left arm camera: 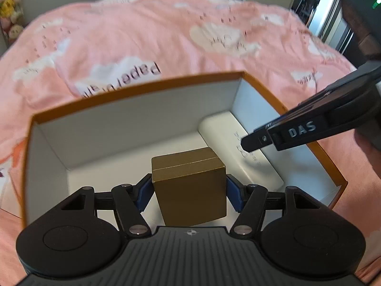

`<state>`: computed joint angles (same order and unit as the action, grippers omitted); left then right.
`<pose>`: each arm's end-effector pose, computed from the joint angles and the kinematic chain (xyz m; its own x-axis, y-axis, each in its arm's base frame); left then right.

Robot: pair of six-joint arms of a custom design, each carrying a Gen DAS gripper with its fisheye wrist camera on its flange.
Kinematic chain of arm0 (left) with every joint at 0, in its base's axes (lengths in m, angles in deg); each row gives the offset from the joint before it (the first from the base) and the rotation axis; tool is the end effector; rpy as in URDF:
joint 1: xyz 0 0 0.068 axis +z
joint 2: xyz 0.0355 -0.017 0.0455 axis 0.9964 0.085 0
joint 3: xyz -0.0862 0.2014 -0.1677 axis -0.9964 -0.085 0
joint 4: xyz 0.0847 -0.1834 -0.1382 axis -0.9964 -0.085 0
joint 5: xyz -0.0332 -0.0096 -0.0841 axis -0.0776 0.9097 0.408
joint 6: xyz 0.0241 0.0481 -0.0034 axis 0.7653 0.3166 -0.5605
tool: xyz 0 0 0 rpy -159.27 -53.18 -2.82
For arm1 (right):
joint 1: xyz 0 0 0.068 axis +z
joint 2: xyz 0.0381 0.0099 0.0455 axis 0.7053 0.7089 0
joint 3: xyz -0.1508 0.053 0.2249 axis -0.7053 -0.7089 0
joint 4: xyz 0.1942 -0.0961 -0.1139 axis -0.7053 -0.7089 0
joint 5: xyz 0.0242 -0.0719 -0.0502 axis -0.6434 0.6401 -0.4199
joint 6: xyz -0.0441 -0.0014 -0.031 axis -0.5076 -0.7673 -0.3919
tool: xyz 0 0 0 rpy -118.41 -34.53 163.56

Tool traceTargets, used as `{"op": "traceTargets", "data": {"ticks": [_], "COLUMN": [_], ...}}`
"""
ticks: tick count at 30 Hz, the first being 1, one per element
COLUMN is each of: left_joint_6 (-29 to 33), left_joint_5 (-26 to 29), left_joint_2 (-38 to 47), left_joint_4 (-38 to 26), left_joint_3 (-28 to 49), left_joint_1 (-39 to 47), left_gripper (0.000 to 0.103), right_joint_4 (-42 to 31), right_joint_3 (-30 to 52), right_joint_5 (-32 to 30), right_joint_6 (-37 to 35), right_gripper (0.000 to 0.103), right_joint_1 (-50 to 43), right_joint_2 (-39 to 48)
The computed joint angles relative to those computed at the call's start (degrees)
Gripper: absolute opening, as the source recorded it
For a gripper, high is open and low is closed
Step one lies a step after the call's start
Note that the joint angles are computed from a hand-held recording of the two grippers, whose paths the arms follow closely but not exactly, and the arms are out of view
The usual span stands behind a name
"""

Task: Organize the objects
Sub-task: 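Lower the gold cube into the orange box and open the left tool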

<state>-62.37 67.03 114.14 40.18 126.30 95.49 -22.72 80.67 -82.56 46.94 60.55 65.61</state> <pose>0.2162 0.0303 0.1813 -0.8564 0.0636 -0.5123 0.1415 0.9833 -0.1146 0.4062 0.1258 0.1781 -0.7653 -0.5242 -0.3735 -0.6163 0.7642 0.1902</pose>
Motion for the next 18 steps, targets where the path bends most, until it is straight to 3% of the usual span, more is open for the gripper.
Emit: {"op": "traceTargets", "data": {"ticks": [10,18], "left_joint_6": [-2.16,-1.48], "left_joint_5": [-4.91,-3.74], "left_joint_2": [6.88,17.02], "left_joint_4": [-1.38,-10.03], "left_joint_3": [5.12,12.34], "left_joint_1": [-7.54,-6.67], "left_gripper": [0.073,0.075], "right_joint_4": [-4.62,-8.52], "right_joint_3": [5.69,5.76], "right_joint_5": [-9.42,-8.21], "right_joint_6": [5.36,2.43], "right_gripper": [0.025,0.030], "right_joint_1": [-1.90,-0.81], "right_joint_2": [4.14,6.78]}}
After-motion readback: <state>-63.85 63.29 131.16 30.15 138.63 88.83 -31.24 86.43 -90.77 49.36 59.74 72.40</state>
